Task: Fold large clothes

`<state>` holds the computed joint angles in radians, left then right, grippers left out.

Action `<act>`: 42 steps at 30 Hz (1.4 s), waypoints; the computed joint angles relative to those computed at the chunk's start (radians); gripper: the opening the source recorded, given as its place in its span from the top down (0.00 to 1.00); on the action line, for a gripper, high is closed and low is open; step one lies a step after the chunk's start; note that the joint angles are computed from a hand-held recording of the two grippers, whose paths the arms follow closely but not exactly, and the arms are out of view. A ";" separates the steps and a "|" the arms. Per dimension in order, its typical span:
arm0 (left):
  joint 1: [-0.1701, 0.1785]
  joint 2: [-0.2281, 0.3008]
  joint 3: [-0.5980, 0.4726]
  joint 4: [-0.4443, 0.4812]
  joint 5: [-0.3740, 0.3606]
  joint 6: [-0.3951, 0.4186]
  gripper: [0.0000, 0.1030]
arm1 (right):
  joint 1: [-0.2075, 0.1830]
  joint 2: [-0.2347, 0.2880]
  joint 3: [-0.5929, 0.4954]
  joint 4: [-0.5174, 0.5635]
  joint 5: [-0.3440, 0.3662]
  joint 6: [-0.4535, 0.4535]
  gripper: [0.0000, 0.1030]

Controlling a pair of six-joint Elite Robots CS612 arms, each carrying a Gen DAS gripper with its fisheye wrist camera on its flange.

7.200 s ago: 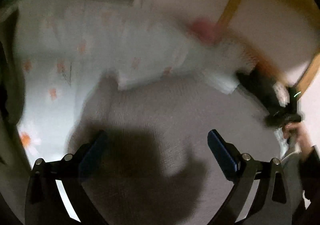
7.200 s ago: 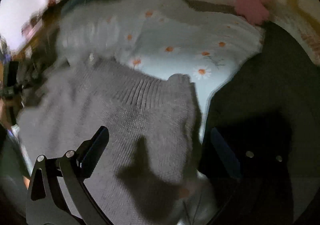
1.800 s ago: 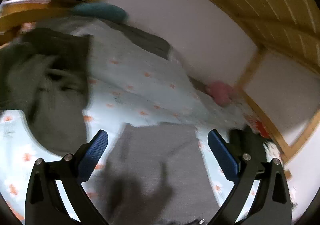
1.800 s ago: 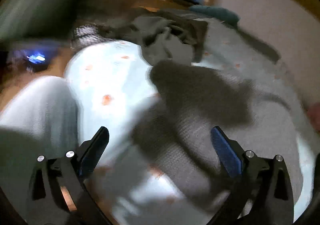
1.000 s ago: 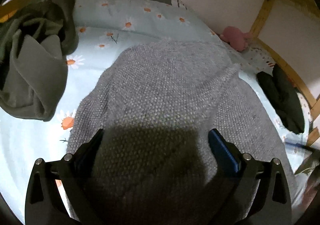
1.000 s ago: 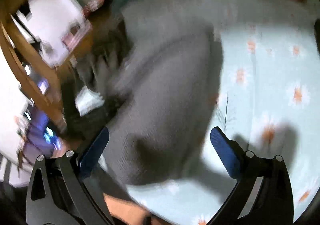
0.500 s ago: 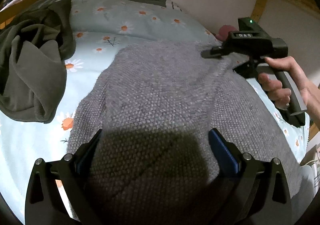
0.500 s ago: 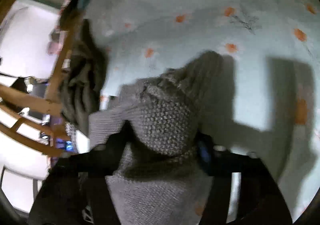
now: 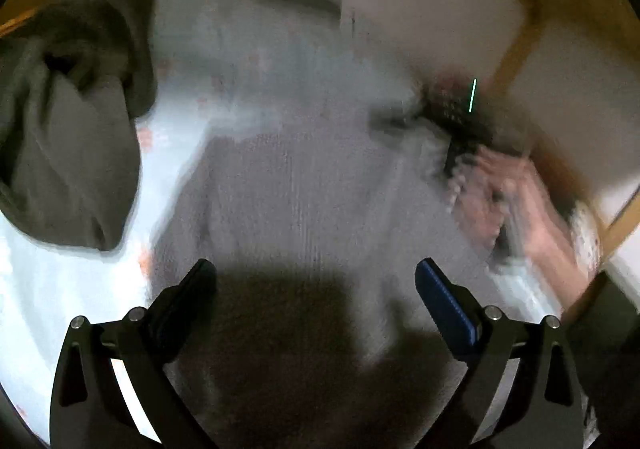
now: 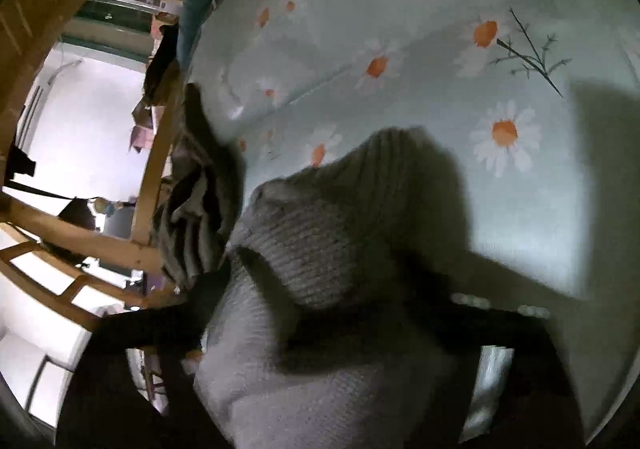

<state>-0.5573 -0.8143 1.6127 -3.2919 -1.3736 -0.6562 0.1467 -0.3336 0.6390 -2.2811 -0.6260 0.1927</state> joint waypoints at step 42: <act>0.179 0.150 -0.327 0.539 -0.589 0.216 0.06 | -0.046 -0.275 0.668 -0.131 0.240 -0.419 0.35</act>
<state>-0.3779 -0.6645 1.2854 -2.7526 -1.9630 -0.4405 0.1010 -0.6090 1.3068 -2.4121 -0.3861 -0.2266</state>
